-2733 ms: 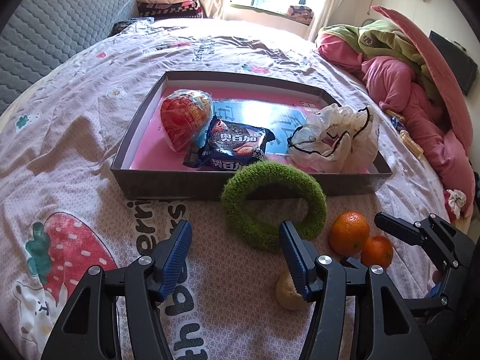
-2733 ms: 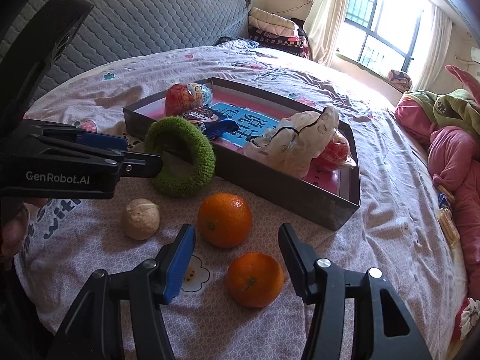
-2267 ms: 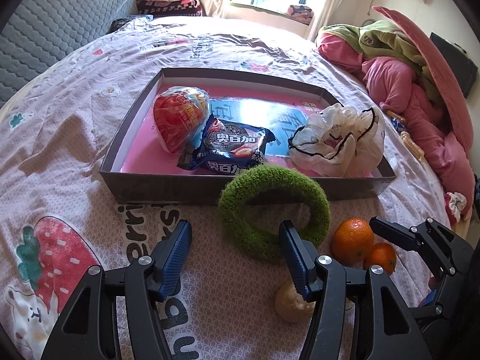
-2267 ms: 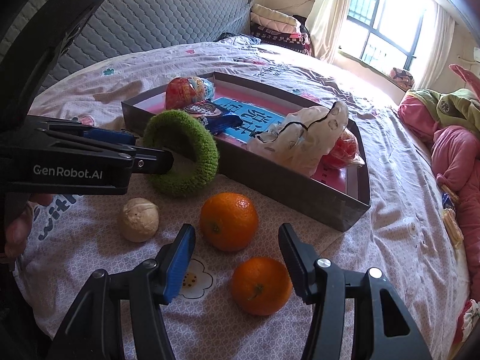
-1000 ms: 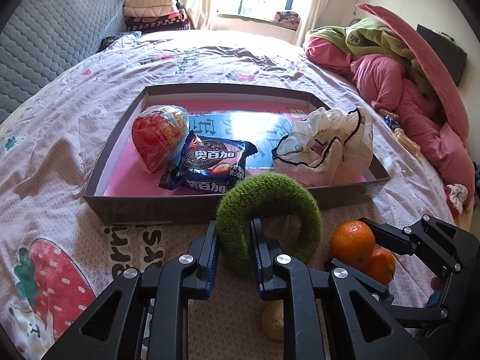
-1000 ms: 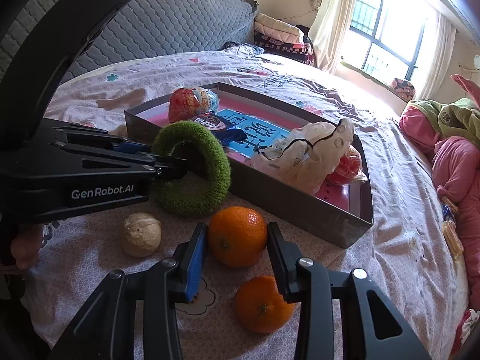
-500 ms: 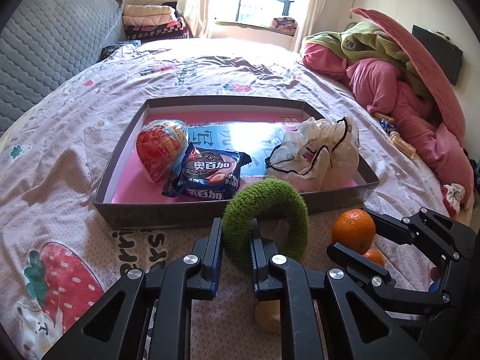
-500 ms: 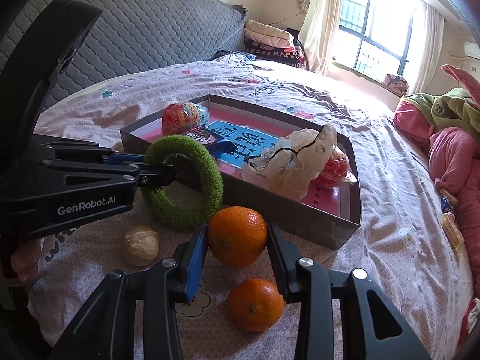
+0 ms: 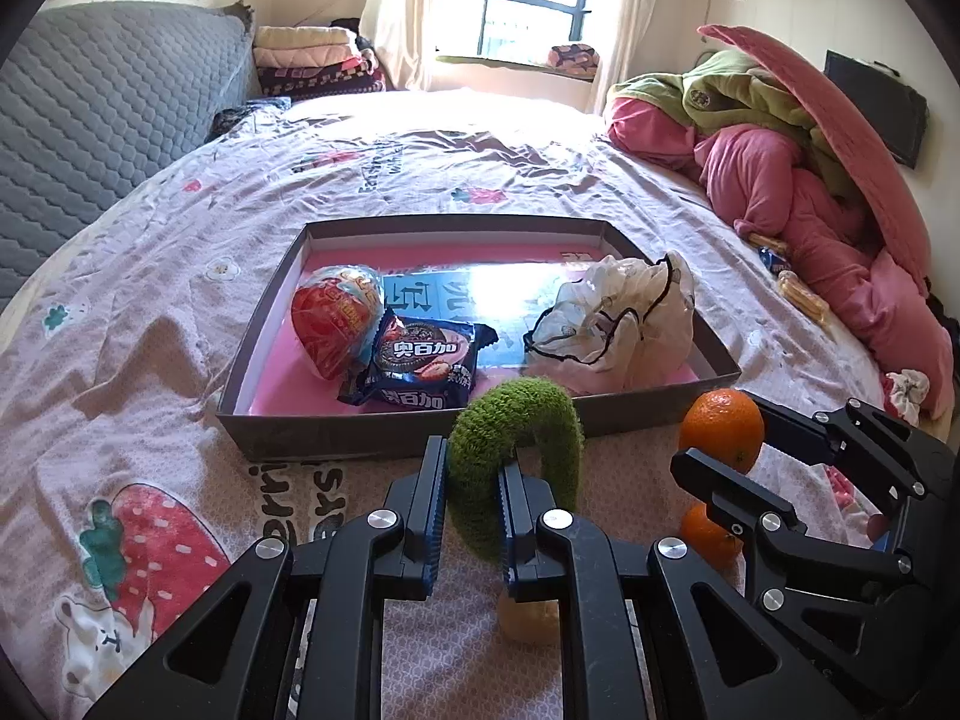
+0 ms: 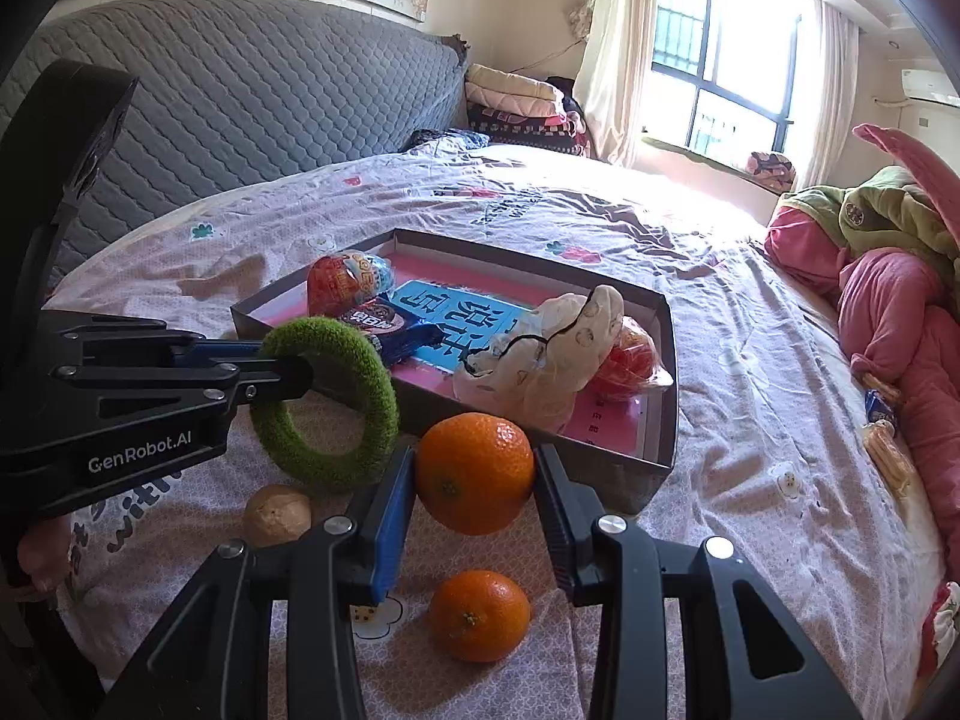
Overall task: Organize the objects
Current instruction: 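Lift the green ring with the left tool while the right tool grasps an orange, then carry the green ring and orange over the tray with both tools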
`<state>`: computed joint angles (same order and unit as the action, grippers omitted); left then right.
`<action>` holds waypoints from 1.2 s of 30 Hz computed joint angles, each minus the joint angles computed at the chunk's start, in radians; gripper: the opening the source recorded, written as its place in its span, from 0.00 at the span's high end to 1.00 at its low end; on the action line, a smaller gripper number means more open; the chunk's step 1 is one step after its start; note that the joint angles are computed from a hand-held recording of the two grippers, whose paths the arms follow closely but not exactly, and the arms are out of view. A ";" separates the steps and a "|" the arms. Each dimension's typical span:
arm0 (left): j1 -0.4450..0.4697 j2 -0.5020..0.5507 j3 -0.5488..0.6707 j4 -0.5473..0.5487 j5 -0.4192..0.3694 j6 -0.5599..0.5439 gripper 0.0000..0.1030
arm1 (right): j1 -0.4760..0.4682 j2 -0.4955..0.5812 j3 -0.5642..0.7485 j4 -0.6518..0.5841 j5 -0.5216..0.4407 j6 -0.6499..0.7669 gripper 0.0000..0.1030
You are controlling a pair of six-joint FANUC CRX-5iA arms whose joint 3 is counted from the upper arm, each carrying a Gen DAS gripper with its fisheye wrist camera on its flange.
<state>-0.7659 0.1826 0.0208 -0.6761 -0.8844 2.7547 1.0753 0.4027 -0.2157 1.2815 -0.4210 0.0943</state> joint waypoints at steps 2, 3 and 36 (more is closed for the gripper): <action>-0.006 -0.004 0.005 -0.009 -0.014 0.007 0.85 | -0.006 -0.008 -0.010 0.026 0.010 -0.024 0.61; -0.009 -0.007 0.007 -0.016 -0.021 0.014 0.85 | -0.010 -0.012 -0.015 0.046 0.015 -0.043 0.61; -0.025 0.000 0.160 -0.122 -0.067 0.026 0.85 | -0.106 -0.048 0.019 0.248 0.022 -0.191 0.61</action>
